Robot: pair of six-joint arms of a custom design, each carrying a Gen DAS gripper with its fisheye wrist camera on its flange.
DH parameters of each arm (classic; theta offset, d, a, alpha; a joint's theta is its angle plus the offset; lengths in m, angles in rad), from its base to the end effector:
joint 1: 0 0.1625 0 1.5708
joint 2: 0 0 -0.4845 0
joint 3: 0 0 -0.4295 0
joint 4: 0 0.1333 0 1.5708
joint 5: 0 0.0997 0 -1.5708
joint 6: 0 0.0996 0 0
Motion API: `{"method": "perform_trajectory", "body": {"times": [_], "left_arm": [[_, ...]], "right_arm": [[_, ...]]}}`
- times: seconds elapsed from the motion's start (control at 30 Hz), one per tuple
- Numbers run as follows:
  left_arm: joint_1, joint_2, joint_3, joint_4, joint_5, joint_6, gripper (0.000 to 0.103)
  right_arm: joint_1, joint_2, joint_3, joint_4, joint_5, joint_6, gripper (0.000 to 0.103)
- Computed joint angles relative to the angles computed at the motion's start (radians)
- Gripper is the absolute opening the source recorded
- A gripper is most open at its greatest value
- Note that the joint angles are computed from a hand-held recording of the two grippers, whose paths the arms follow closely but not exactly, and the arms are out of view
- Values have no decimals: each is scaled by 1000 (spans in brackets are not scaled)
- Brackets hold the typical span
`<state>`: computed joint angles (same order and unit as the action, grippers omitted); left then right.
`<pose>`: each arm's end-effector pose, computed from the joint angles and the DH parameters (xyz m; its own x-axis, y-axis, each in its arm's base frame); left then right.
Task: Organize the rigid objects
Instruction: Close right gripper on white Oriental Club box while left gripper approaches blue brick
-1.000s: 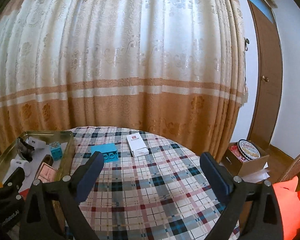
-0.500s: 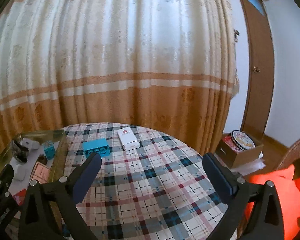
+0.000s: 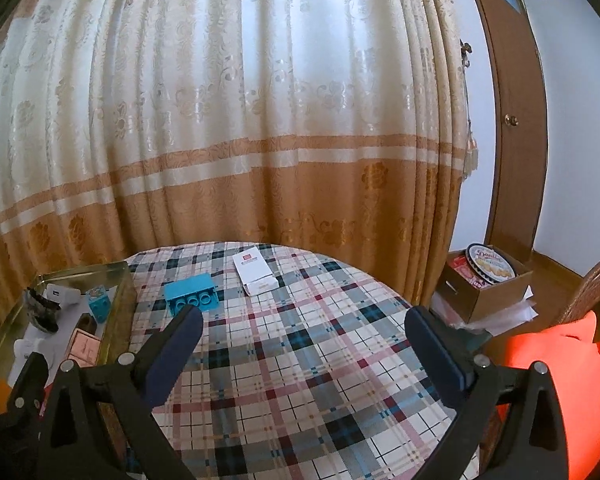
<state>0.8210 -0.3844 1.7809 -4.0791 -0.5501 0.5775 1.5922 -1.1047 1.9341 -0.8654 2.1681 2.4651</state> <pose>-0.2591 -0.5984 -0.0125 -0.5921 0.0069 -0.8059 0.7462 0.3825 -0.5449 0.0900 -0.5919 0.1819 -0.6545 0.4469 0.6099 -0.5245 0.3127 -0.7919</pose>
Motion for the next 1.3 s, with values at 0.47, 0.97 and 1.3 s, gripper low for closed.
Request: {"method": "perform_trajectory", "body": {"times": [0.47, 0.97, 1.3], "left_arm": [[24, -73, 9, 437, -26, -325, 102], [48, -54, -213, 736, -104, -399, 102], [70, 19, -400, 898, -76, -439, 102]], "right_arm": [[-40, 47, -204, 490, 42, 239, 102], [-80, 209, -655, 993, -74, 247, 55], [-96, 400, -980, 1250, -78, 245, 55]]}}
